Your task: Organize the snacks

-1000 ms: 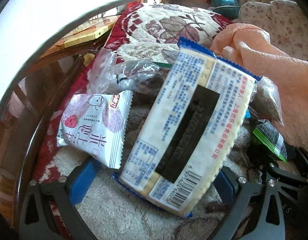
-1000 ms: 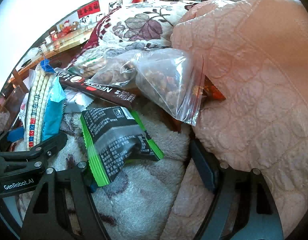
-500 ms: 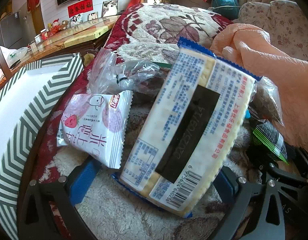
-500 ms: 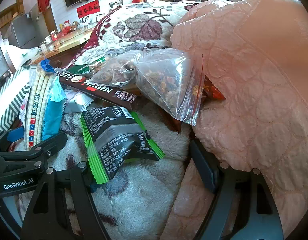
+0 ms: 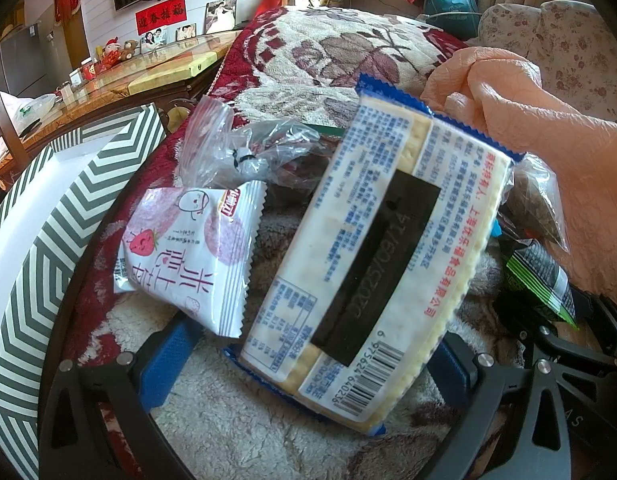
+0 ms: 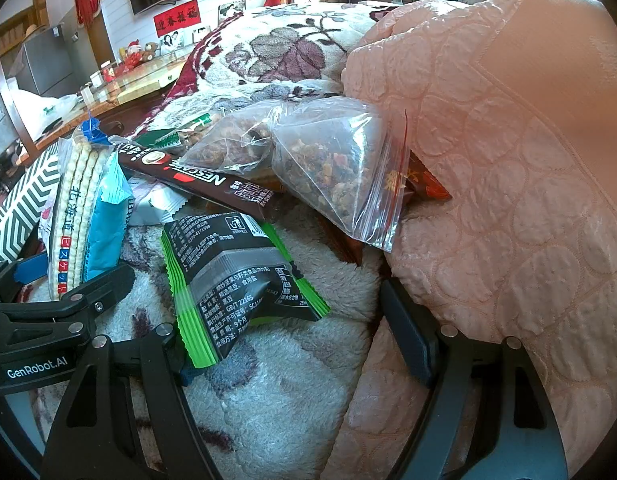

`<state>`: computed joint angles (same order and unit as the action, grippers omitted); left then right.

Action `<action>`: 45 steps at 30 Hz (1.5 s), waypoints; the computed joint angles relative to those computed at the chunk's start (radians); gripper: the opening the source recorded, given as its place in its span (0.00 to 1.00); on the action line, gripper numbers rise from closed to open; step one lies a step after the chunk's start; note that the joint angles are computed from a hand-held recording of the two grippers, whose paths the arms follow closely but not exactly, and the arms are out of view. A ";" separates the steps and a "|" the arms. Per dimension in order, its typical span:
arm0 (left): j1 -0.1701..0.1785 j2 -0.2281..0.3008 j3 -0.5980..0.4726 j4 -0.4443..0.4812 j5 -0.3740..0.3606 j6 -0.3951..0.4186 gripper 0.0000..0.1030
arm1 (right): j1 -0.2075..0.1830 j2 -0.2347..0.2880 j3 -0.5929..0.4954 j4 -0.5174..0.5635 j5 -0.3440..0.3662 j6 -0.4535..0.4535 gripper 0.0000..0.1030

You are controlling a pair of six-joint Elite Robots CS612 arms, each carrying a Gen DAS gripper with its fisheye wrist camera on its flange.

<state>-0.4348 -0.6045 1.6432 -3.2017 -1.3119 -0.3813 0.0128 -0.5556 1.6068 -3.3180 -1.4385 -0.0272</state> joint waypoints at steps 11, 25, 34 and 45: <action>0.000 0.000 0.000 0.000 0.000 0.000 1.00 | 0.000 0.000 -0.001 0.002 -0.001 0.000 0.75; 0.001 -0.113 0.133 -0.081 -0.051 0.037 1.00 | -0.013 -0.101 0.077 0.080 0.064 0.015 0.75; 0.021 -0.169 0.224 -0.177 -0.062 0.098 1.00 | -0.027 -0.158 0.128 0.062 0.141 0.033 0.75; 0.040 -0.175 0.229 -0.175 -0.081 0.049 1.00 | -0.019 -0.173 0.122 0.108 0.183 -0.072 0.75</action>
<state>-0.3953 -0.7795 1.8718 -3.3767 -1.3929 -0.3325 -0.0060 -0.7287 1.7287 -3.2097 -1.2554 -0.0995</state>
